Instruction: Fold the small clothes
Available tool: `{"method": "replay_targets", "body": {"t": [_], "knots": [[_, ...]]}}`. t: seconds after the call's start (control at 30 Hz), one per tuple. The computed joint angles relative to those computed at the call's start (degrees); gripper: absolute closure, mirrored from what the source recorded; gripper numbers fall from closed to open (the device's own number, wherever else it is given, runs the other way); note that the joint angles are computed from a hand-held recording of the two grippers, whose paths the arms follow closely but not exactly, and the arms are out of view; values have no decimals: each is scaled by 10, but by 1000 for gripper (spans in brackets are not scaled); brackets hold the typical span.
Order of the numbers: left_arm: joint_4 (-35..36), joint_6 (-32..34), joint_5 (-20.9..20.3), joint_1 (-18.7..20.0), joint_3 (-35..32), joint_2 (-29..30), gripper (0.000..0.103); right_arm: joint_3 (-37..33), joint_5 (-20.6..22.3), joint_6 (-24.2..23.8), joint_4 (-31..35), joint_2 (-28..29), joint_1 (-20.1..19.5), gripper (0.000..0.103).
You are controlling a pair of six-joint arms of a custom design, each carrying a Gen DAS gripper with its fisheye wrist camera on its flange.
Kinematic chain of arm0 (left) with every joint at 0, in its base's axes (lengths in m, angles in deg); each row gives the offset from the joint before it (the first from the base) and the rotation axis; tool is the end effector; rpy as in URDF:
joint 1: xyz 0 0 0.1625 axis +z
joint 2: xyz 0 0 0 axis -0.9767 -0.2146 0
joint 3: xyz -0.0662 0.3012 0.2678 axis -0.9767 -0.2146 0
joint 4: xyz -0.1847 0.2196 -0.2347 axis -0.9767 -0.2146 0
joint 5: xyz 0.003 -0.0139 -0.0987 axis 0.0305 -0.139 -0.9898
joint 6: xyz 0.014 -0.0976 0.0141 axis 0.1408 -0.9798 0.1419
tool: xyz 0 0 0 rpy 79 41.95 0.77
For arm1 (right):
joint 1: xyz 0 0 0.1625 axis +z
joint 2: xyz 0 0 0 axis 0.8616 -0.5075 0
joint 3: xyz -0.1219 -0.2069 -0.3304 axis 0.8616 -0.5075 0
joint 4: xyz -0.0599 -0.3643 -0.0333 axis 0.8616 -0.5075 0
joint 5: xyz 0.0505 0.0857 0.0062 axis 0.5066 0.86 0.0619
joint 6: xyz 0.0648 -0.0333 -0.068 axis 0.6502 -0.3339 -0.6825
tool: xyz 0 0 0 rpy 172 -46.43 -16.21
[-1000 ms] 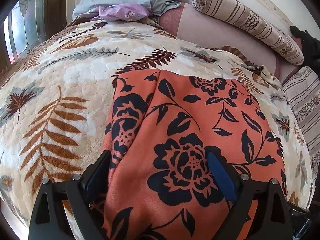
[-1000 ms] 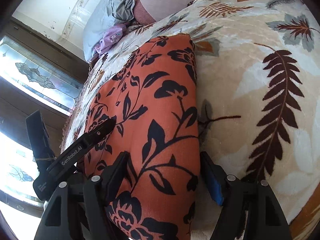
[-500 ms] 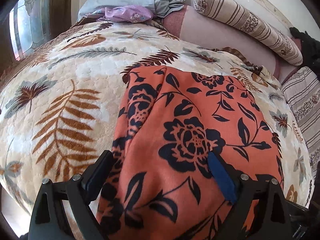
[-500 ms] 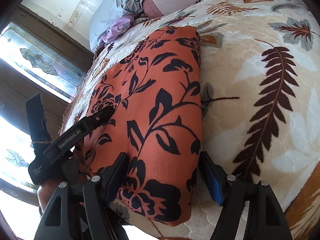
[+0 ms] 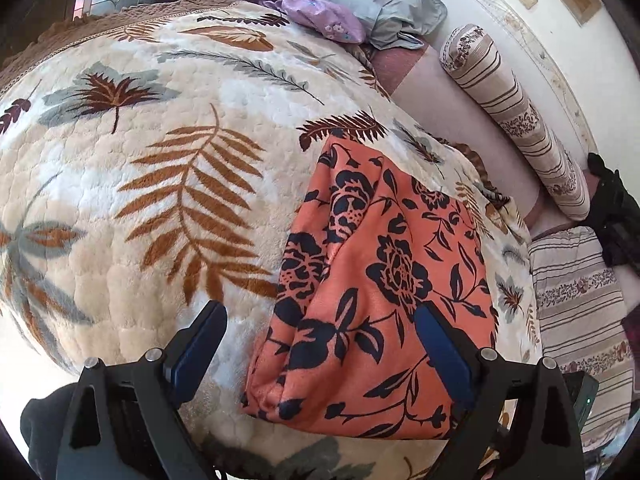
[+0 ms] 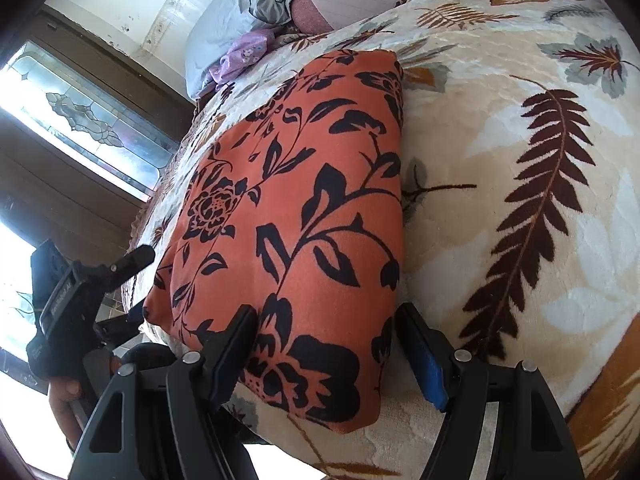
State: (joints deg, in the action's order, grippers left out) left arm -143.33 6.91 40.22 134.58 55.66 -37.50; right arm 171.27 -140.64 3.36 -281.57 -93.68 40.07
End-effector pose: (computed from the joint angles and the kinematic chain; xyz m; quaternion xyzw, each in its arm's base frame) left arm -0.0321 -0.4218 0.2423 -0.1128 0.8976 -0.3864 0.1797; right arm 0.1990 -0.4569 0.0221 0.1473 -0.9710 0.1772 0.0635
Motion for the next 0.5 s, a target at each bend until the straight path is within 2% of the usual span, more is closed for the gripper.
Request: {"method": "replay_targets", "body": {"t": [0.13,0.2,0.27,0.37,0.43,0.5], "knots": [[13,26,-16,24,-40,16,8,20,3,0,34,-28,-1,28],[31,31,-31,41,-65,25,8,32,11,5,22,-43,-4,28],[57,35,-59,62,-93,36,8,35,25,3,-2,-55,-5,28],[93,24,-99,88,-127,50,8,4,38,8,17,-60,-5,28],[110,19,-96,90,-136,60,8,-28,42,10,38,-51,-6,28],[117,30,-69,80,-138,70,8,-60,50,18,67,-37,-9,28]]}}
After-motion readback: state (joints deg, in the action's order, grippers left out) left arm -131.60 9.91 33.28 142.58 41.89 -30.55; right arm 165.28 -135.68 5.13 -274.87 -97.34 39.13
